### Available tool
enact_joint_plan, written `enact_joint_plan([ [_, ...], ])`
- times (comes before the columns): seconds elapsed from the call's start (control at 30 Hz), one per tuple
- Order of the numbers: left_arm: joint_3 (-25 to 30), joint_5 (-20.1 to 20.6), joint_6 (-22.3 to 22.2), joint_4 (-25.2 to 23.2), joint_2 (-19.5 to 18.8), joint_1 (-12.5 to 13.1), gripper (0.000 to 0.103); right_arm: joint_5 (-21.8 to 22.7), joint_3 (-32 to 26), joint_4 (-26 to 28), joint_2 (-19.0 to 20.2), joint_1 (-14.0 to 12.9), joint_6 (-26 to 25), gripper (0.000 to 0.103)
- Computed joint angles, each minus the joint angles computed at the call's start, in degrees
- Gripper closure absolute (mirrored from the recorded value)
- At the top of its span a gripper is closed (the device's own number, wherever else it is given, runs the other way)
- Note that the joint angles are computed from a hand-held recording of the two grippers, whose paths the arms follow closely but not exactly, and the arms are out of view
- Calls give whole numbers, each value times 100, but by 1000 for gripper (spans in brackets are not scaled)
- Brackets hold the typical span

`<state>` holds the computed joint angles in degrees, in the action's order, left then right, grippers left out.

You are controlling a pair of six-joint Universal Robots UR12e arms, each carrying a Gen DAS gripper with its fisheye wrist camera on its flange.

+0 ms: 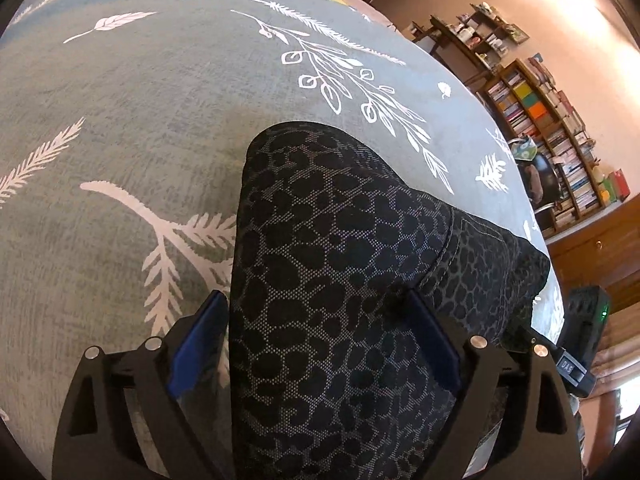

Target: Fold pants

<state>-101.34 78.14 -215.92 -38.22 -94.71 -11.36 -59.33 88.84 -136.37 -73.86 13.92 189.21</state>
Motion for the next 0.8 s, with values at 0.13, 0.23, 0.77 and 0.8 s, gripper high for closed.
enact_joint_plan([
  [0.13, -12, -30, 22, 14, 11, 12, 14, 14, 21, -24, -8, -2, 0, 13],
  [0.23, 15, -42, 17, 12, -8, 6, 14, 14, 18, -12, -13, -3, -2, 14],
  [0.77, 58, 402, -91, -84, 7, -37, 13, 42, 28, -14, -17, -27, -39, 17],
  [0.8, 54, 392, -99, -84, 8, -34, 13, 38, 29, -15, -18, -27, -39, 17],
])
